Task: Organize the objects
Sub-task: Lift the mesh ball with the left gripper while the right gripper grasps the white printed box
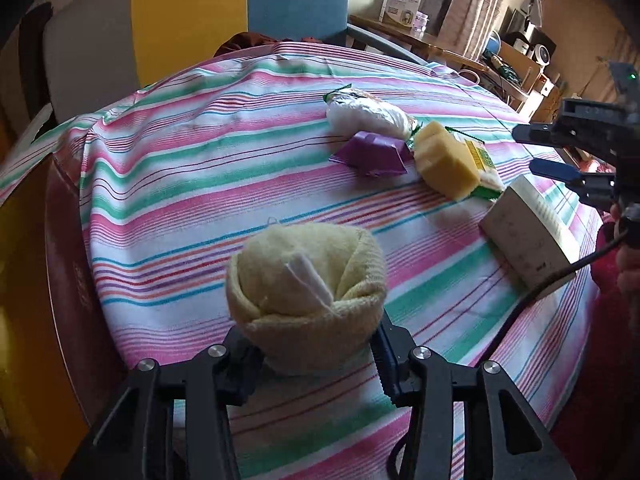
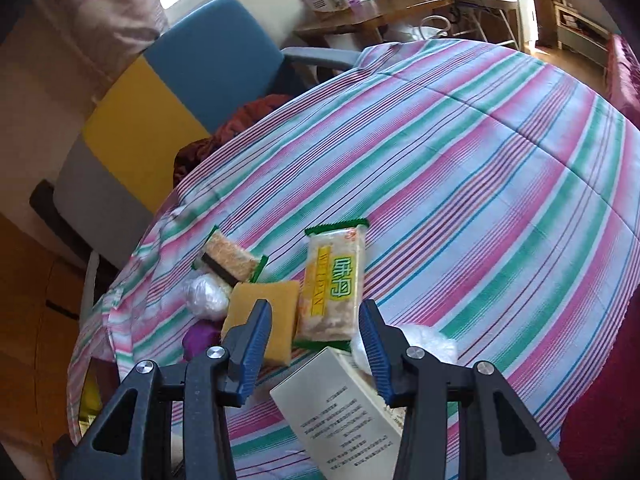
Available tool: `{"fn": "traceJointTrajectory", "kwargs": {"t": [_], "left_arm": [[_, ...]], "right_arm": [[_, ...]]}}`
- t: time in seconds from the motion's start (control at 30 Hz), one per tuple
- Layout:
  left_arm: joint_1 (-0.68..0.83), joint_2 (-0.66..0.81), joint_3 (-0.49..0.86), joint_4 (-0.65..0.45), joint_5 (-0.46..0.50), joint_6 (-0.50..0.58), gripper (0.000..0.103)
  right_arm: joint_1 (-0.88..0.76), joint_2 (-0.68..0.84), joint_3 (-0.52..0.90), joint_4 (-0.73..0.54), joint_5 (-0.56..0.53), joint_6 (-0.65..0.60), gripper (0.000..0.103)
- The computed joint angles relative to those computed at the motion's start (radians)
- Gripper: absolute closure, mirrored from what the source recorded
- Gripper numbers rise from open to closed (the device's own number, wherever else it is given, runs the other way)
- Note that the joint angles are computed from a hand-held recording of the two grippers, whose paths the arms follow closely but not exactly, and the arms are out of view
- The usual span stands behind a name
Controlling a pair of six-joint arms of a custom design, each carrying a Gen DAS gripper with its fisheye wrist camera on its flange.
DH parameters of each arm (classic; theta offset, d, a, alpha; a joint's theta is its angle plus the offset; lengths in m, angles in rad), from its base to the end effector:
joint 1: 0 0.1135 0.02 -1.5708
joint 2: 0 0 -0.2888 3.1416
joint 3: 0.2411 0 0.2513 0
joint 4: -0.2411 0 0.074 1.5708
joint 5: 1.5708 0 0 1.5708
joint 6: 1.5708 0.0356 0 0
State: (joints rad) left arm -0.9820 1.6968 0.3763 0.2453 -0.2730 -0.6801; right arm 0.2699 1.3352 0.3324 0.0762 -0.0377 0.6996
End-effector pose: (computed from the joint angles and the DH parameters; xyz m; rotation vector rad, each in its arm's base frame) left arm 0.1337 -0.1829 0.0832 0.3017 2.5839 -0.2451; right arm 0.1926 0.0547 0.1333 0.5288 2.4983 0.4397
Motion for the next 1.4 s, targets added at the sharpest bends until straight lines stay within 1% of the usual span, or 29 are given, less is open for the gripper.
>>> {"fn": "traceJointTrajectory", "kwargs": {"t": [0.13, 0.23, 0.27, 0.3, 0.4, 0.5, 0.57, 0.63, 0.67, 0.73, 0.8, 0.87, 0.97, 1.2, 1.27, 1.3, 1.37, 1.4], "left_arm": [[-0.028, 0.005, -0.002, -0.007, -0.029, 0.008, 0.055], [-0.021, 0.013, -0.008, 0.014, -0.023, 0.017, 0.055], [-0.013, 0.010, -0.011, 0.019, -0.010, 0.023, 0.055], [-0.009, 0.012, -0.016, 0.031, -0.005, 0.024, 0.055], [-0.005, 0.013, -0.027, 0.053, 0.000, 0.027, 0.055], [-0.002, 0.013, -0.035, 0.072, 0.005, 0.025, 0.055], [-0.001, 0.013, -0.040, 0.082, 0.007, 0.026, 0.055], [-0.003, 0.012, -0.042, 0.084, 0.006, 0.024, 0.055], [-0.006, 0.009, -0.042, 0.081, 0.004, 0.022, 0.055], [-0.004, -0.016, -0.057, 0.079, 0.010, 0.008, 0.057], [-0.017, -0.048, -0.074, 0.070, 0.004, 0.001, 0.057], [-0.046, -0.101, -0.092, 0.042, -0.017, -0.019, 0.057], [-0.101, -0.198, -0.120, -0.004, -0.053, -0.057, 0.057], [-0.156, -0.409, -0.180, -0.138, -0.090, -0.139, 0.057], [-0.173, -0.489, -0.198, -0.195, -0.111, -0.165, 0.057], [-0.179, -0.546, -0.206, -0.241, -0.121, -0.179, 0.057], [-0.180, -0.678, -0.219, -0.347, -0.135, -0.199, 0.057], [-0.179, -0.761, -0.222, -0.421, -0.148, -0.209, 0.057]], "right_arm": [[0.042, 0.066, 0.036, -0.041, -0.021, -0.023, 0.057], [0.104, 0.083, 0.080, -0.140, 0.040, -0.042, 0.057], [0.115, 0.072, 0.082, -0.166, 0.052, -0.046, 0.055], [0.126, 0.067, 0.087, -0.192, 0.062, -0.049, 0.049], [0.166, 0.059, 0.099, -0.259, 0.084, -0.072, 0.041], [0.217, 0.060, 0.102, -0.301, 0.112, -0.083, 0.036], [0.237, 0.084, 0.094, -0.297, 0.121, -0.078, 0.036], [0.244, 0.112, 0.063, -0.247, 0.110, -0.066, 0.036], [0.238, 0.126, 0.057, -0.230, 0.101, -0.063, 0.046], [0.241, 0.116, 0.056, -0.227, 0.123, -0.068, 0.049], [0.247, 0.134, 0.063, -0.221, 0.126, -0.073, 0.050], [0.258, 0.146, 0.070, -0.214, 0.137, -0.079, 0.050], [0.257, 0.144, 0.065, -0.203, 0.121, -0.085, 0.050], [0.268, 0.140, 0.065, -0.211, 0.133, -0.080, 0.050], [0.273, 0.141, 0.067, -0.214, 0.138, -0.081, 0.050], [0.276, 0.146, 0.070, -0.214, 0.141, -0.079, 0.050], [0.276, 0.155, 0.074, -0.209, 0.141, -0.080, 0.050], [0.277, 0.156, 0.075, -0.211, 0.144, -0.079, 0.050]]}}
